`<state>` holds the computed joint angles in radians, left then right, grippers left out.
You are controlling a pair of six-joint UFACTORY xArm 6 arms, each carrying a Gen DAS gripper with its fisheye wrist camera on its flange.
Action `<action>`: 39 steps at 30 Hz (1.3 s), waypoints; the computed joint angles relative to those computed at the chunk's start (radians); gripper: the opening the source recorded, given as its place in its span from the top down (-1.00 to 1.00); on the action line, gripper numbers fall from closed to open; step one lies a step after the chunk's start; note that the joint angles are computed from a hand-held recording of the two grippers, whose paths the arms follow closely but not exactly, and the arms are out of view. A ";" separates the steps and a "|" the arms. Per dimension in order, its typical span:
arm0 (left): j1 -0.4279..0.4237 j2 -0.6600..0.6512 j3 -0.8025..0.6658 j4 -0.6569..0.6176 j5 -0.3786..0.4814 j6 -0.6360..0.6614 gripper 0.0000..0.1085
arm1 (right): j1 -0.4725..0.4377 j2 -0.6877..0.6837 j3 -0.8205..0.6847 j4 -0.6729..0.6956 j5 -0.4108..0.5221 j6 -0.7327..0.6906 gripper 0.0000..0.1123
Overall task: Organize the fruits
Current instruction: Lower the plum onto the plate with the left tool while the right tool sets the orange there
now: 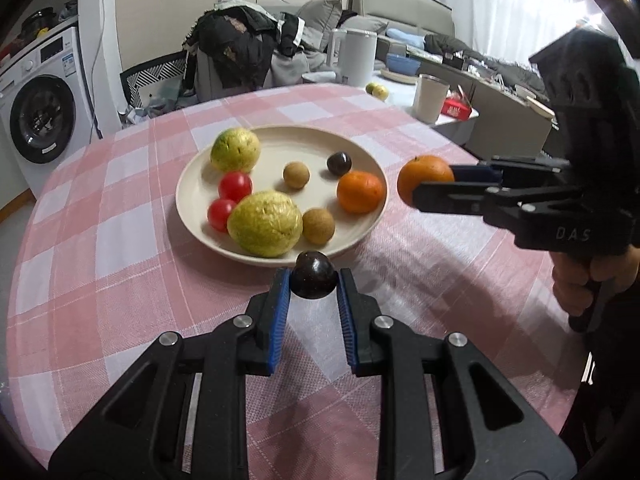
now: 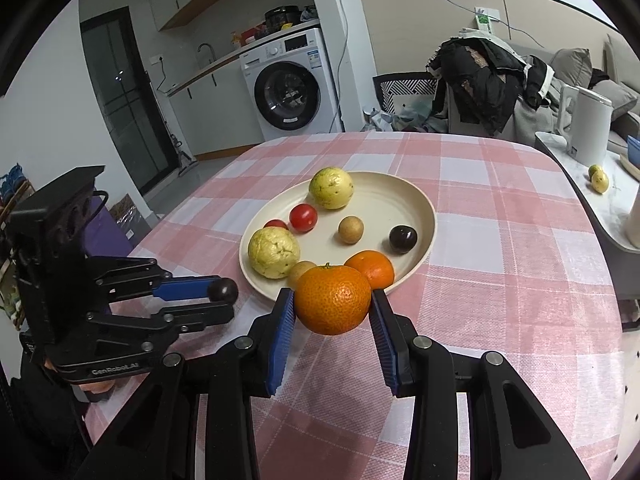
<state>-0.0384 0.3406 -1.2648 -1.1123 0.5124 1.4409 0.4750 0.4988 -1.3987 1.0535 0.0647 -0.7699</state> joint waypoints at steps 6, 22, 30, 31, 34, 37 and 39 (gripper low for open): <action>0.003 -0.024 0.003 -0.046 -0.006 0.011 0.61 | 0.001 -0.005 -0.009 0.080 -0.006 -0.056 0.31; -0.005 0.039 -0.118 -0.083 -0.031 -0.075 0.61 | 0.008 0.006 -0.071 0.271 -0.063 -0.216 0.31; -0.041 0.095 -0.184 -0.031 -0.086 -0.134 0.61 | -0.012 0.023 -0.090 0.113 -0.067 -0.080 0.31; -0.047 0.103 -0.192 -0.028 -0.098 -0.139 0.61 | -0.016 0.029 -0.095 0.086 -0.063 -0.055 0.31; -0.051 0.134 -0.228 -0.003 -0.099 -0.183 0.61 | -0.030 0.049 -0.118 0.027 -0.041 0.004 0.31; -0.052 0.161 -0.262 0.013 -0.098 -0.213 0.61 | -0.043 0.079 -0.140 -0.096 -0.027 0.120 0.31; -0.054 0.174 -0.279 0.016 -0.099 -0.217 0.61 | -0.055 0.101 -0.151 -0.247 -0.016 0.262 0.31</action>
